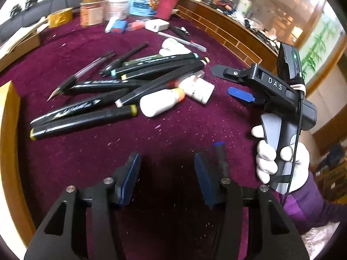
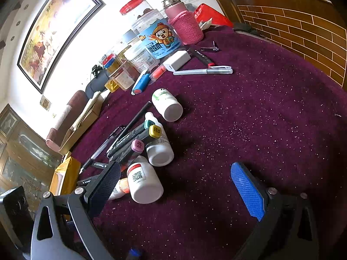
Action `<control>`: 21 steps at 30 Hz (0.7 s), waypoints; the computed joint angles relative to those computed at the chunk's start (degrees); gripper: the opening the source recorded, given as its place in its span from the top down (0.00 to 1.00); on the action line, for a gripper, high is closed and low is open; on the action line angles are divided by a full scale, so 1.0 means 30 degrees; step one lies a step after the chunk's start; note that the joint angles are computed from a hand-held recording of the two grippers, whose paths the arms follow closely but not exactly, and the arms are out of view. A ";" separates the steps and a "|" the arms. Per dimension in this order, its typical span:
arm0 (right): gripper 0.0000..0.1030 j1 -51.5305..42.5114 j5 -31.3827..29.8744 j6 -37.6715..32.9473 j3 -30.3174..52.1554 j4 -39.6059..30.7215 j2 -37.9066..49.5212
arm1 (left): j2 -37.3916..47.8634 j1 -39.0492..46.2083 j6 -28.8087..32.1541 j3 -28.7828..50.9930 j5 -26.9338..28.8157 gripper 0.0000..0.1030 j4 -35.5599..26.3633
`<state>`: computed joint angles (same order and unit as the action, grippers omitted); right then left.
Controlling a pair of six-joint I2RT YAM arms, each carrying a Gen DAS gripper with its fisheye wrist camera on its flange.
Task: Organize rigid objects
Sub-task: 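Grasp a black marker with the left tool and lift it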
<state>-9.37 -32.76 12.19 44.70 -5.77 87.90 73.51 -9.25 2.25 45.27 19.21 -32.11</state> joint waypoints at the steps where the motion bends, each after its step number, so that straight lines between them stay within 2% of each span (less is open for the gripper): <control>1: 0.03 -0.0052 -0.0024 -0.0058 -0.0018 0.0014 0.0014 | -0.0376 -0.0347 -0.0208 -0.0151 -0.0308 0.51 -0.0150; 6: 0.03 -0.0067 0.0028 -0.0131 -0.0011 0.0002 0.0047 | -0.1720 -0.3474 -0.1942 -0.1184 -0.0607 0.48 0.0102; 8: 0.03 -0.0046 -0.0008 -0.0067 -0.0027 0.0015 0.0020 | -0.0956 -0.5265 -0.2892 -0.1051 -0.1353 0.47 0.0680; 9: 0.03 -0.0062 -0.0047 -0.0040 -0.0028 0.0031 0.0030 | -0.0631 -0.6141 -0.3121 -0.0972 -0.1998 0.47 0.1007; 12: 0.03 -0.0109 -0.0154 0.0061 -0.0052 0.0116 0.0053 | 0.0404 -0.9362 -0.3920 -0.0982 -0.6080 0.47 0.1923; 13: 0.03 -0.0118 -0.0162 0.0078 -0.0071 0.0145 0.0047 | 0.0561 -1.0001 -0.3933 -0.0832 -0.7164 0.55 0.1749; 14: 0.03 -0.0131 -0.0189 0.0105 -0.0080 0.0174 0.0060 | 0.0474 -1.0343 -0.3933 -0.0822 -0.8051 0.77 0.1650; 15: 0.03 -0.0142 -0.0217 0.0125 -0.0088 0.0195 0.0069 | 0.0238 -0.9872 -0.3877 -0.0861 -0.7571 0.89 0.1521; 17: 0.03 -0.0168 -0.0234 0.0111 -0.0101 0.0220 0.0077 | -0.0439 -0.7544 -0.4026 -0.1073 -0.5944 0.88 0.1140; 21: 0.03 -0.0101 -0.0040 0.0005 -0.0124 0.0192 0.0048 | -0.1696 -0.3249 -0.3593 -0.1805 -0.3880 0.88 0.0432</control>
